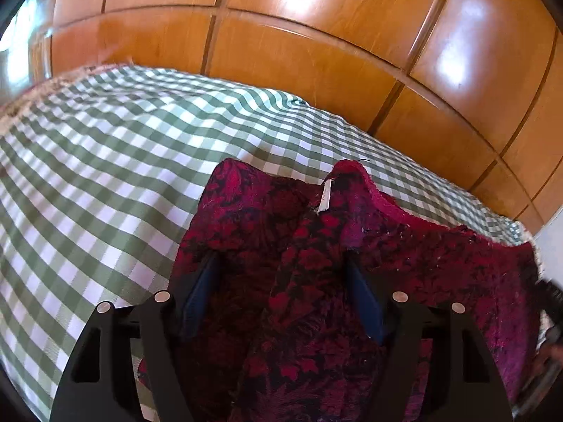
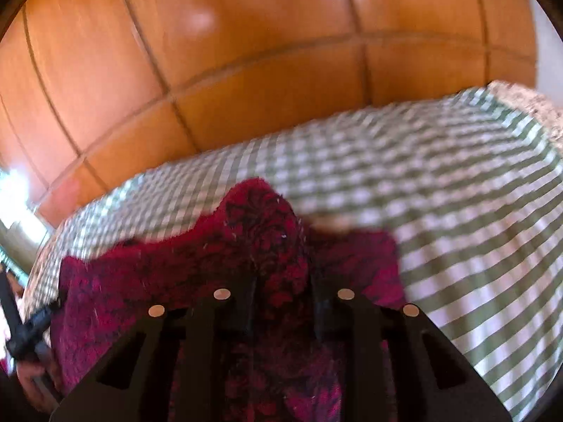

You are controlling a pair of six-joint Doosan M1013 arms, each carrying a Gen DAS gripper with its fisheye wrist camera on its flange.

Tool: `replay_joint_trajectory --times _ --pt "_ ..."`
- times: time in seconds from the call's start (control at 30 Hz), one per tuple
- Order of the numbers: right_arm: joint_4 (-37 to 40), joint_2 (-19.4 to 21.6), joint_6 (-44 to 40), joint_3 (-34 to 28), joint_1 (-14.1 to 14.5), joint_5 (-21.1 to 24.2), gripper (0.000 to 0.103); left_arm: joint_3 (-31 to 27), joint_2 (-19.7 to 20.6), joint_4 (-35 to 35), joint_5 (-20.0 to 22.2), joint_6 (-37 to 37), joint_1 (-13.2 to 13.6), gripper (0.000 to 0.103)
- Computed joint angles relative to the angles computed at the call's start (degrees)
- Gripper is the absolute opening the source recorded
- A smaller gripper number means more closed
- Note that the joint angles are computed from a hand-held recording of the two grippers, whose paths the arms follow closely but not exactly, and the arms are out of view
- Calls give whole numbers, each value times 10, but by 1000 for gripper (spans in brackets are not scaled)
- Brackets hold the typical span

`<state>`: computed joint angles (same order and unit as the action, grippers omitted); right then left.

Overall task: Fold small clothes
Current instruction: 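Fold the held hem over the sweater body with both grippers and release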

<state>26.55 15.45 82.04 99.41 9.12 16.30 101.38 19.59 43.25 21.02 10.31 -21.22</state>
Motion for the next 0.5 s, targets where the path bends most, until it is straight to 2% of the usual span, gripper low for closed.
replay_joint_trajectory --times 0.1,0.13,0.2,0.33,0.37,0.43,0.5 --pt "-109 28 95 -24 6 31 24 -2 3 9 5 -22 0 71" --pt "-115 36 106 -24 7 30 30 -2 3 18 8 -25 -1 71" --pt "-62 40 59 -21 3 21 36 -1 3 22 5 -31 -1 71" --pt "-65 38 51 -15 6 7 47 1 -8 3 -2 -25 -3 76" --pt "-56 36 41 -11 6 2 50 4 -15 21 -11 -48 -6 76" --pt "-35 33 23 -8 4 -2 52 12 -27 110 -31 -143 -14 76" --pt "-36 30 26 -5 6 -9 54 11 -36 203 -35 -220 -30 78"
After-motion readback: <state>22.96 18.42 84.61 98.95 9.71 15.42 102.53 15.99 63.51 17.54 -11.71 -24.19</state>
